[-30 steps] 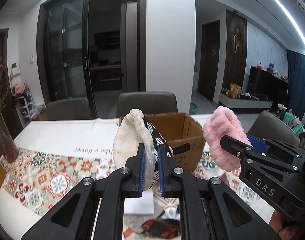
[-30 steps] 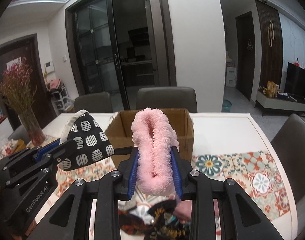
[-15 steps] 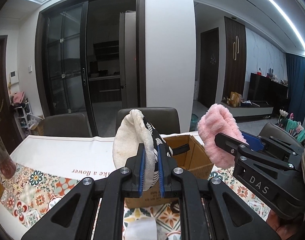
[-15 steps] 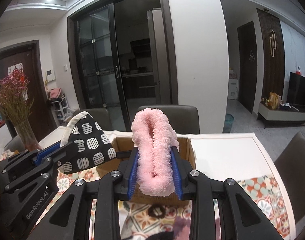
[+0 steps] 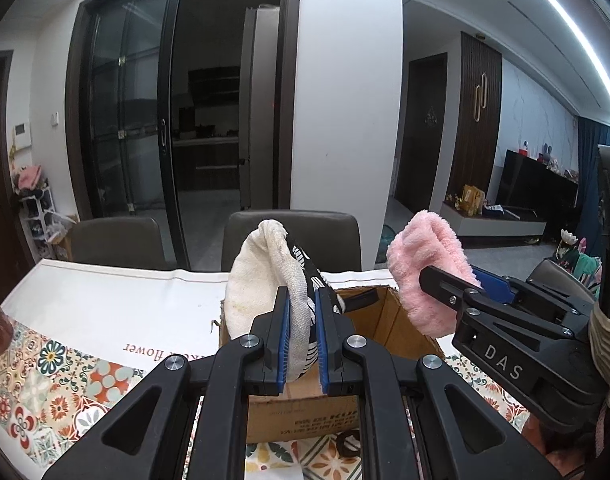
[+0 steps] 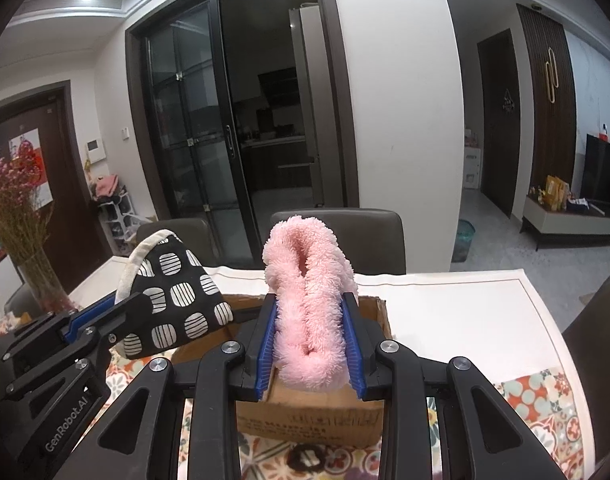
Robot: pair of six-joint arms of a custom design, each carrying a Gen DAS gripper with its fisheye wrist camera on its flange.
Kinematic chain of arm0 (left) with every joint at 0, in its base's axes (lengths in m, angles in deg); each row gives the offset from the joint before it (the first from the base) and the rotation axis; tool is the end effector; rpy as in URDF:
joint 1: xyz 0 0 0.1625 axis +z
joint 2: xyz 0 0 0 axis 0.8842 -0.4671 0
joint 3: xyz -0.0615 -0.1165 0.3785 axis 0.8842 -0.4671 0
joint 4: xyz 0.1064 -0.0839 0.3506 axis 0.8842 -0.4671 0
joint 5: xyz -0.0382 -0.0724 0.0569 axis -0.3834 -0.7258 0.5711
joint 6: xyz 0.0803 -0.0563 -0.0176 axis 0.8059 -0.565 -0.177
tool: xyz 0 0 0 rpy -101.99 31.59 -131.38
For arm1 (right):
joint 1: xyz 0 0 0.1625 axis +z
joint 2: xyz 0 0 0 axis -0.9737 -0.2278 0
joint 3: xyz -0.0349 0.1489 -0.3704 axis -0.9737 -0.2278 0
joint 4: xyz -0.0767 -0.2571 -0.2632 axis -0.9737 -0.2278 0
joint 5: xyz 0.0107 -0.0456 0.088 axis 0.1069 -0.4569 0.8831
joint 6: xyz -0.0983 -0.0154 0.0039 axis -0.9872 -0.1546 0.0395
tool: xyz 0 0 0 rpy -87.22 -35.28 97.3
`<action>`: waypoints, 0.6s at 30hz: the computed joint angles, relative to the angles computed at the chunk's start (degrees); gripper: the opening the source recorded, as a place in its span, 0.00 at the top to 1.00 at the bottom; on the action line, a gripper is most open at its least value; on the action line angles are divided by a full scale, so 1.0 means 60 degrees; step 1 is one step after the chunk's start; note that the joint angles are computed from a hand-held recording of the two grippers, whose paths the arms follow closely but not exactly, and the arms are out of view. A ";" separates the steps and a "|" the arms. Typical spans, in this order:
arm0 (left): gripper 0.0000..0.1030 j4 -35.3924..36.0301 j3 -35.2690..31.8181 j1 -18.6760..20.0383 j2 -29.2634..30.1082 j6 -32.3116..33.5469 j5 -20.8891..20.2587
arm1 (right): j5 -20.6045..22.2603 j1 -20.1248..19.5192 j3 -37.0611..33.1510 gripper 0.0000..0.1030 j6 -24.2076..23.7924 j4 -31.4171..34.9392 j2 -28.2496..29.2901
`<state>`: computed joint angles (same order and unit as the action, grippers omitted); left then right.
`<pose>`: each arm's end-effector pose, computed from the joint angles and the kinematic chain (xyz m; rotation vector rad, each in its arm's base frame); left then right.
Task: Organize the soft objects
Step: 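Lift the pink headband and polka-dot pouch toward the cardboard box with both grippers, then lower both items into the box and open both grippers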
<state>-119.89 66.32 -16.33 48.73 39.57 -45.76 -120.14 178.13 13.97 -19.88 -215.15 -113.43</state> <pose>-0.4308 -0.7101 0.1410 1.0822 2.3397 -1.0698 0.2089 -0.6564 0.3344 0.2267 -2.0631 1.3823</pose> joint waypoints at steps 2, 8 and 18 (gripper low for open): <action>0.87 0.0655 -0.0658 0.0091 0.0283 -0.0227 -0.0055 | 0.0026 -0.0069 -0.0217 0.69 0.0039 0.0158 0.0080; 0.87 0.2249 -0.2372 0.0266 0.1099 -0.0506 -0.0170 | -0.0171 -0.0243 -0.1059 0.69 0.0321 0.1118 0.0397; 0.87 0.4429 -0.4334 0.0446 0.2106 -0.1077 -0.0100 | -0.0296 -0.0636 -0.1723 0.69 0.0961 0.3033 0.0568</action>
<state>-93.31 40.31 -13.66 61.36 33.10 -46.36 -121.91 174.32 3.63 -14.11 -196.95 -110.02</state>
